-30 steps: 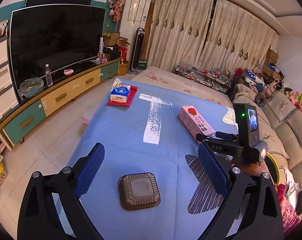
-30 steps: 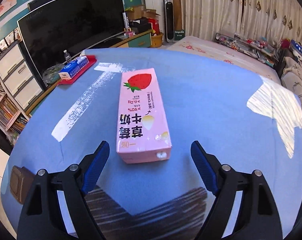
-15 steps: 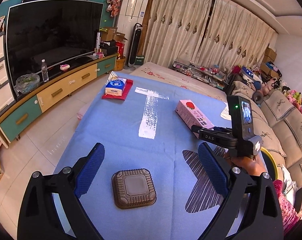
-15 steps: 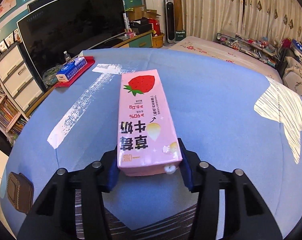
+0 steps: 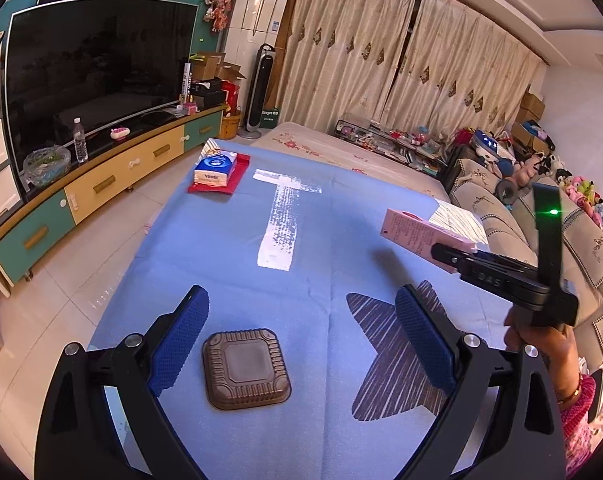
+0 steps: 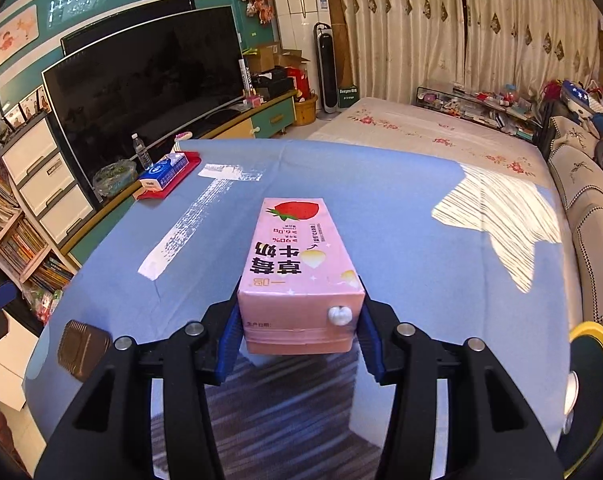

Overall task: Collect trash
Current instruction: 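Grasp the pink strawberry milk carton with the right tool, then carry the pink carton over the bin with the right tool and release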

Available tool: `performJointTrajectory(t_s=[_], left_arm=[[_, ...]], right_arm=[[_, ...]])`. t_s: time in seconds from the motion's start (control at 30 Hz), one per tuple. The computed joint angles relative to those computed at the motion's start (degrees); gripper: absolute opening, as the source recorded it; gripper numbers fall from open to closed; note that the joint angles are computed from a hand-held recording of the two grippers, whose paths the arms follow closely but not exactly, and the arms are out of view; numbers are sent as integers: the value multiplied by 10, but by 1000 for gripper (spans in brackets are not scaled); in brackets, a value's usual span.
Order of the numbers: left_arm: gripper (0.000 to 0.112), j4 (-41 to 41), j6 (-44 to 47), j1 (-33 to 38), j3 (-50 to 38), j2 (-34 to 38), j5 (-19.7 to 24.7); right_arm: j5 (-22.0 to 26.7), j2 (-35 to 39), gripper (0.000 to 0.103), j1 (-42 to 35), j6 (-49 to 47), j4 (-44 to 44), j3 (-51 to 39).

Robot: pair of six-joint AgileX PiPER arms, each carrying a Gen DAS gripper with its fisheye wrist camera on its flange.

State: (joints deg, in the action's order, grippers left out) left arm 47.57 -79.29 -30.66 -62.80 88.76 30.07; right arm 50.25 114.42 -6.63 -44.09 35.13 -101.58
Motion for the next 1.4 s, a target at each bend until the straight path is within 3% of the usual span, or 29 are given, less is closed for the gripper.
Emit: performJointTrajectory(t_s=[0.3, 0.5, 0.8, 1.1, 1.3, 1.4], left_arm=[[93, 4, -2, -31, -15, 13, 8], [93, 4, 0, -40, -26, 22, 18], [93, -15, 19, -43, -49, 54, 25], [93, -28, 33, -39, -65, 81, 43], [93, -28, 32, -32, -60, 84, 56], [93, -22, 23, -28, -48, 82, 66]], right_arm=[[17, -73, 47, -105, -60, 53, 84], [-3, -85, 47, -213, -73, 59, 105], [-40, 33, 47, -322, 38, -25, -8], [-54, 170, 47, -322, 138, -138, -115], [-26, 231, 48, -312, 187, -195, -182], [-18, 235, 64, -308, 197, -206, -187]])
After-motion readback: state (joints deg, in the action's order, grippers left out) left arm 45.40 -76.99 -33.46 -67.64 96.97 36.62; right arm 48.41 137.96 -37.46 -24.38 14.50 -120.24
